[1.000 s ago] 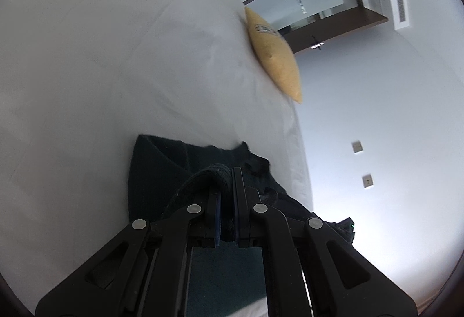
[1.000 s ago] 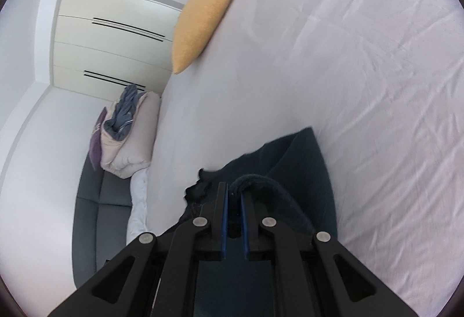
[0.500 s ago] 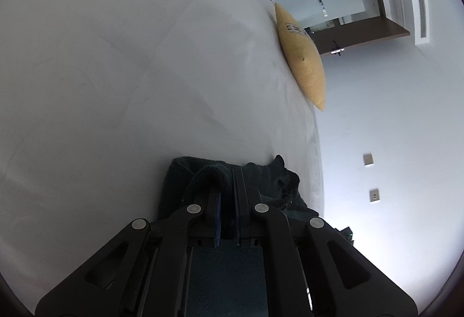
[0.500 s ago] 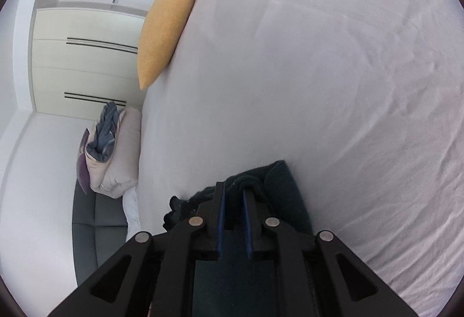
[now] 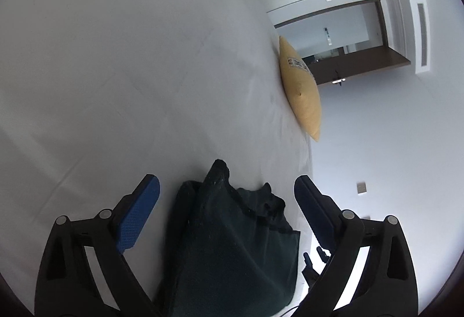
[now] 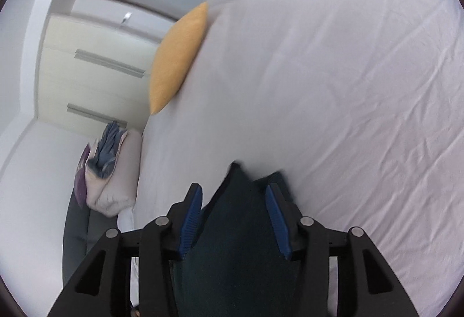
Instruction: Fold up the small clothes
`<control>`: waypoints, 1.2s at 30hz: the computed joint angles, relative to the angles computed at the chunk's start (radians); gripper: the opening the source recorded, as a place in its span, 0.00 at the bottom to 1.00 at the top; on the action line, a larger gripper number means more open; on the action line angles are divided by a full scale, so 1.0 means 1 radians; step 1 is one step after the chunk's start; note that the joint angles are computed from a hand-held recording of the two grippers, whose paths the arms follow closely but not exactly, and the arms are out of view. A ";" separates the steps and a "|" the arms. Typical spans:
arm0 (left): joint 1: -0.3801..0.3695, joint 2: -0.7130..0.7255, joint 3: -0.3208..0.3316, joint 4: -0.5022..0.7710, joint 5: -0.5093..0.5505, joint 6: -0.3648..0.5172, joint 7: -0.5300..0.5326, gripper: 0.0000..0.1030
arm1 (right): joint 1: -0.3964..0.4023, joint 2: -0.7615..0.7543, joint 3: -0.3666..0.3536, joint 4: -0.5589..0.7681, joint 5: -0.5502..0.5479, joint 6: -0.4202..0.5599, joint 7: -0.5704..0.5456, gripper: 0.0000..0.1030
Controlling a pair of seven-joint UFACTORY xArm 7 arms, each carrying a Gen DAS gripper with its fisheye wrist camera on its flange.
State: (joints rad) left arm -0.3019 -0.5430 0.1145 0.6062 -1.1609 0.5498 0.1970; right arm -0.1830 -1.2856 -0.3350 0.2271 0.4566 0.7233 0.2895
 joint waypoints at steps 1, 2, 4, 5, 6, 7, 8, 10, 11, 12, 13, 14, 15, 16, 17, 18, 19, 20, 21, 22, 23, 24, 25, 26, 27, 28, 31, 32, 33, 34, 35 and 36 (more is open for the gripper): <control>0.009 -0.021 -0.021 -0.002 0.036 -0.001 -0.019 0.91 | 0.019 -0.007 0.006 0.004 0.003 0.008 -0.006 0.49; 0.002 -0.027 -0.029 0.004 0.054 -0.001 -0.019 0.91 | 0.053 -0.015 0.021 0.009 0.011 0.019 -0.011 0.49; -0.022 -0.053 -0.071 0.012 0.115 -0.002 -0.025 0.91 | 0.136 -0.017 0.049 0.014 0.039 0.021 -0.024 0.49; -0.038 -0.056 -0.084 0.016 0.134 -0.008 -0.034 0.90 | 0.182 -0.003 0.071 0.019 0.053 0.013 -0.026 0.49; -0.068 -0.049 -0.106 0.029 0.154 -0.010 -0.037 0.89 | 0.241 0.028 0.104 0.031 0.069 -0.004 -0.028 0.49; -0.096 -0.024 -0.129 0.052 0.188 -0.005 -0.036 0.86 | 0.294 0.058 0.129 0.038 0.082 -0.020 -0.034 0.49; -0.110 -0.009 -0.142 0.063 0.220 -0.005 -0.043 0.84 | 0.340 0.082 0.140 0.043 0.096 -0.038 -0.042 0.49; -0.121 0.057 -0.199 0.100 0.326 -0.018 -0.086 0.76 | 0.453 0.159 0.154 0.058 0.141 -0.088 -0.069 0.48; -0.124 0.095 -0.218 0.114 0.374 -0.021 -0.111 0.69 | 0.491 0.193 0.157 0.064 0.157 -0.109 -0.079 0.48; -0.121 0.130 -0.231 0.120 0.419 -0.025 -0.145 0.65 | 0.524 0.228 0.157 0.069 0.171 -0.129 -0.092 0.48; -0.124 0.149 -0.236 0.116 0.441 -0.037 -0.172 0.59 | 0.554 0.270 0.148 0.073 0.186 -0.146 -0.108 0.48; -0.126 0.171 -0.231 0.107 0.451 -0.049 -0.194 0.52 | 0.562 0.290 0.141 0.068 0.198 -0.152 -0.112 0.47; -0.138 0.181 -0.212 0.085 0.428 -0.075 -0.190 0.46 | 0.551 0.291 0.144 0.049 0.205 -0.154 -0.102 0.35; -0.159 0.178 -0.190 0.060 0.386 -0.106 -0.162 0.31 | 0.541 0.303 0.130 0.037 0.211 -0.169 -0.110 0.17; -0.182 0.169 -0.160 0.041 0.335 -0.121 -0.115 0.31 | 0.526 0.304 0.119 0.031 0.206 -0.169 -0.118 0.11; -0.222 0.151 -0.110 0.018 0.259 -0.134 -0.043 0.31 | 0.505 0.296 0.100 0.022 0.205 -0.172 -0.130 0.02; -0.222 0.140 -0.103 0.005 0.225 -0.137 -0.006 0.31 | 0.478 0.281 0.090 0.011 0.202 -0.174 -0.133 0.00; -0.218 0.130 -0.102 -0.007 0.218 -0.141 0.008 0.30 | 0.444 0.272 0.090 0.002 0.191 -0.177 -0.129 0.00; -0.225 0.113 -0.093 -0.025 0.189 -0.152 0.041 0.30 | 0.388 0.266 0.105 -0.005 0.163 -0.180 -0.110 0.00; -0.230 0.105 -0.086 -0.038 0.164 -0.162 0.066 0.30 | 0.352 0.270 0.113 -0.007 0.145 -0.185 -0.093 0.00; -0.233 0.093 -0.076 -0.057 0.136 -0.171 0.090 0.30 | 0.314 0.260 0.098 -0.018 0.135 -0.193 -0.084 0.00; -0.241 0.074 -0.066 -0.079 0.095 -0.183 0.117 0.30 | 0.294 0.250 0.063 -0.029 0.137 -0.200 -0.092 0.00; -0.245 0.065 -0.060 -0.093 0.067 -0.192 0.138 0.30 | 0.263 0.239 0.051 -0.034 0.124 -0.200 -0.095 0.00; -0.247 0.051 -0.061 -0.111 0.045 -0.204 0.155 0.30 | 0.234 0.239 0.052 -0.028 0.103 -0.198 -0.096 0.00; -0.242 0.033 -0.069 -0.131 0.040 -0.215 0.159 0.30 | 0.197 0.231 0.067 -0.027 0.075 -0.192 -0.090 0.00; -0.225 -0.008 -0.079 -0.165 0.063 -0.209 0.144 0.29 | 0.171 0.226 0.072 -0.027 0.054 -0.188 -0.086 0.00; -0.223 -0.060 -0.091 -0.213 0.094 -0.233 0.101 0.29 | 0.115 0.190 0.077 -0.039 0.030 -0.176 -0.045 0.00; -0.229 -0.070 -0.089 -0.223 0.100 -0.243 0.086 0.29 | 0.106 0.177 0.087 -0.040 0.018 -0.166 -0.035 0.00; -0.231 -0.093 -0.097 -0.240 0.115 -0.249 0.057 0.29 | 0.097 0.159 0.111 -0.040 0.002 -0.151 -0.018 0.04; -0.241 -0.106 -0.091 -0.254 0.122 -0.261 0.043 0.29 | 0.089 0.127 0.143 -0.039 -0.021 -0.120 0.003 0.12; -0.259 -0.100 -0.083 -0.254 0.124 -0.279 0.033 0.29 | 0.105 0.103 0.155 -0.039 -0.026 -0.108 0.015 0.19; -0.263 -0.112 -0.084 -0.267 0.139 -0.290 0.014 0.29 | 0.139 0.062 0.162 -0.044 -0.016 -0.096 0.026 0.28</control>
State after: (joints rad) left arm -0.5648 -0.6551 0.0307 0.3396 -1.0215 0.2602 0.2106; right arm -0.0440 -1.2232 -0.1730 0.1832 0.4401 0.6271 0.3151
